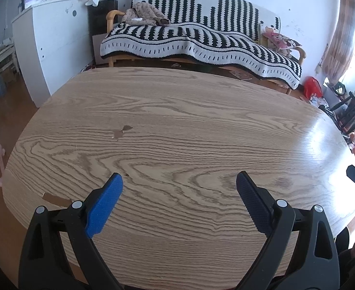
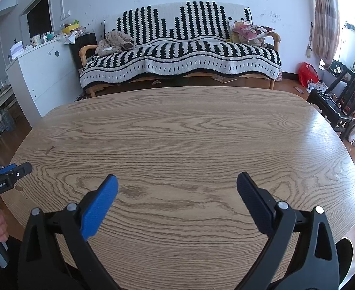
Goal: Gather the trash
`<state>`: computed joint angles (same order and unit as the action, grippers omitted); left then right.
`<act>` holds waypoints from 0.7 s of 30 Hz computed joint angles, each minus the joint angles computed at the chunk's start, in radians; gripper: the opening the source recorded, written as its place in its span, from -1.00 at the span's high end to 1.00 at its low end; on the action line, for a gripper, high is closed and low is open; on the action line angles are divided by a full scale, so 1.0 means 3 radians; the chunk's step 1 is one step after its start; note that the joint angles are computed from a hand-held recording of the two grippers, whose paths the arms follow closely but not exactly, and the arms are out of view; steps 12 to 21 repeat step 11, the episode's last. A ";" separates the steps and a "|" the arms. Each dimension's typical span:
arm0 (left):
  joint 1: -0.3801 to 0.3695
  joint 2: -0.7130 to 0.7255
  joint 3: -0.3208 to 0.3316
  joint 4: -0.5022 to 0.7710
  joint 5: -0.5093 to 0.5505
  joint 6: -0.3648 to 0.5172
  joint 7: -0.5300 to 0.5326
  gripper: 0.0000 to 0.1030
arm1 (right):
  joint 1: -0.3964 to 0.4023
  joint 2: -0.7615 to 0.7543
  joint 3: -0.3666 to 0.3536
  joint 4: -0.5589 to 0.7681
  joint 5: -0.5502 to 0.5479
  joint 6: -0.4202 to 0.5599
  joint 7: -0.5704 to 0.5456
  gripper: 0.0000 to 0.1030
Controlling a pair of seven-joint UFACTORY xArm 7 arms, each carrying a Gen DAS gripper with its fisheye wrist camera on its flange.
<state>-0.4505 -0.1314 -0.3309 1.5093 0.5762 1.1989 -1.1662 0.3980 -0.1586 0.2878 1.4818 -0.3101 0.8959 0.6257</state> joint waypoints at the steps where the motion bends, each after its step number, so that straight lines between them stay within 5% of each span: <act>1: -0.0003 0.0000 0.0000 0.0002 -0.0004 -0.0009 0.0007 -0.79 | 0.0002 -0.0006 -0.0005 -0.0007 0.0013 -0.0002 -0.0012 -0.85; 21: -0.0035 0.0046 -0.0003 0.0075 0.0015 0.0114 -0.0003 -0.79 | -0.0008 -0.0015 -0.0003 -0.0010 0.0031 0.0002 -0.0029 -0.85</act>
